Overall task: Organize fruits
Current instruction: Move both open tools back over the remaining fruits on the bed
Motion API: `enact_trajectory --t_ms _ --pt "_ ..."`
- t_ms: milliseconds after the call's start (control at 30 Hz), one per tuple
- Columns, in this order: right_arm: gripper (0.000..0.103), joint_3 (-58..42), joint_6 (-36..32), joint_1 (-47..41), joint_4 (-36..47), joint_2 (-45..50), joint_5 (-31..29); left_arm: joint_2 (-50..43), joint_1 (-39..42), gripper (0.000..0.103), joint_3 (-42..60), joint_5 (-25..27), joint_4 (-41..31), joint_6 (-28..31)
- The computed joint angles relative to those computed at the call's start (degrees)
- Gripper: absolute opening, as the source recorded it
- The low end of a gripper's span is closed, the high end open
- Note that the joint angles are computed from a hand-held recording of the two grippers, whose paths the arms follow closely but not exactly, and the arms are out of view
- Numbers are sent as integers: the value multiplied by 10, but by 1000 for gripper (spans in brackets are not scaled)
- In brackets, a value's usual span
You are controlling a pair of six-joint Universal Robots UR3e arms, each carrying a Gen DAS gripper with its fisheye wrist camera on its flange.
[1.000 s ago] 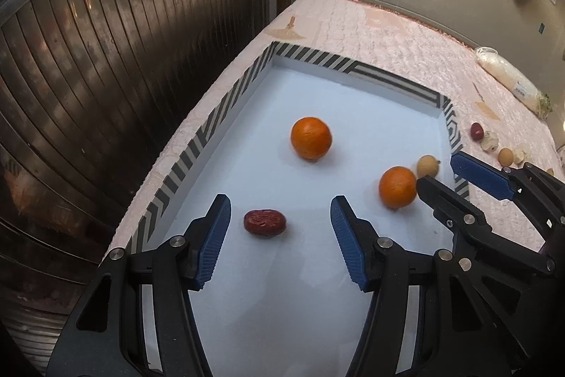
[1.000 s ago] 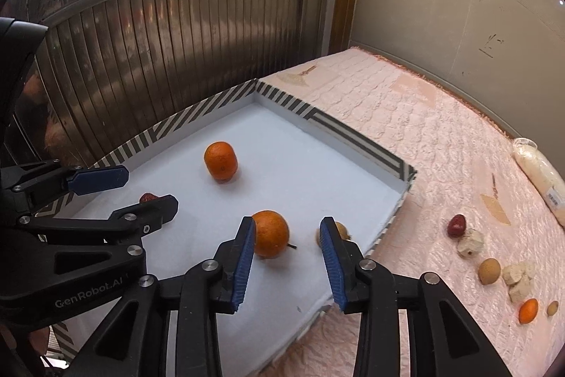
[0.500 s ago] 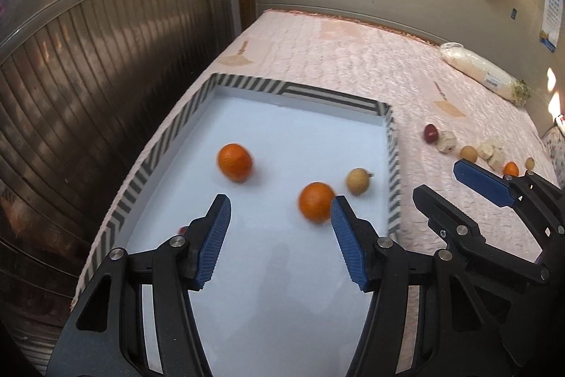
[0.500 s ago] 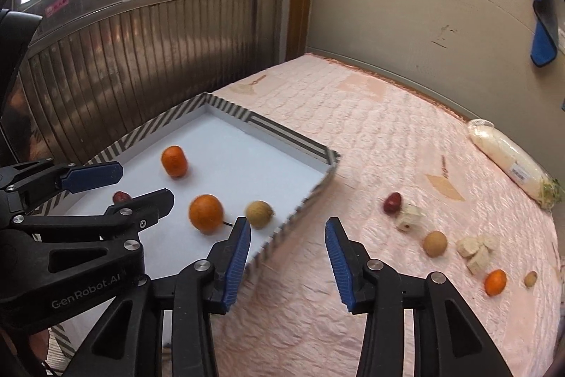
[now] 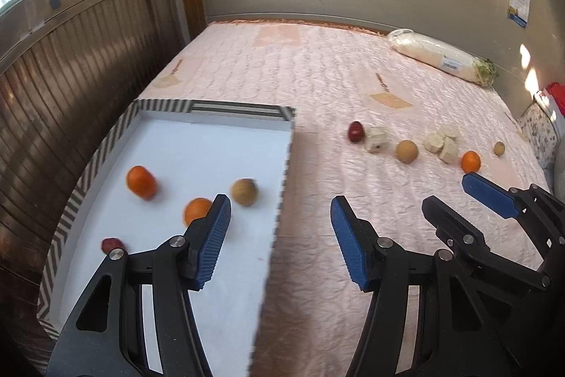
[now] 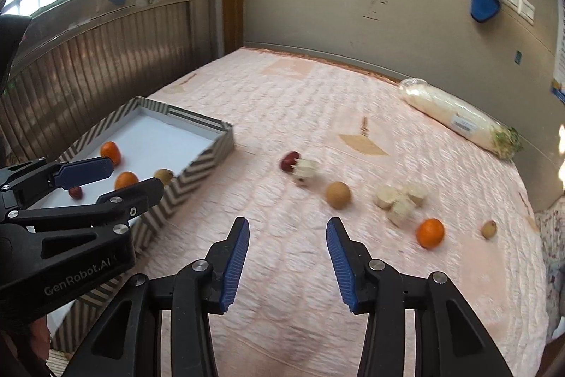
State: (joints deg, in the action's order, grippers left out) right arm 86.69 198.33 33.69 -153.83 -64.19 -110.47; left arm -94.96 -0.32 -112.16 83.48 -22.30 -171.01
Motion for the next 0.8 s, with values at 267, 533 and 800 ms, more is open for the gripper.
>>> enact_trajectory --t_ms 267,533,800 --pt "44 136 17 -44 -33 -93 2 -44 -76 59 41 32 4 -22" --pt "45 230 20 -86 -53 -159 8 -83 -131 59 81 61 3 -40" --pt "45 290 7 -127 -79 -199 22 -123 -166 59 125 81 -9 -55"
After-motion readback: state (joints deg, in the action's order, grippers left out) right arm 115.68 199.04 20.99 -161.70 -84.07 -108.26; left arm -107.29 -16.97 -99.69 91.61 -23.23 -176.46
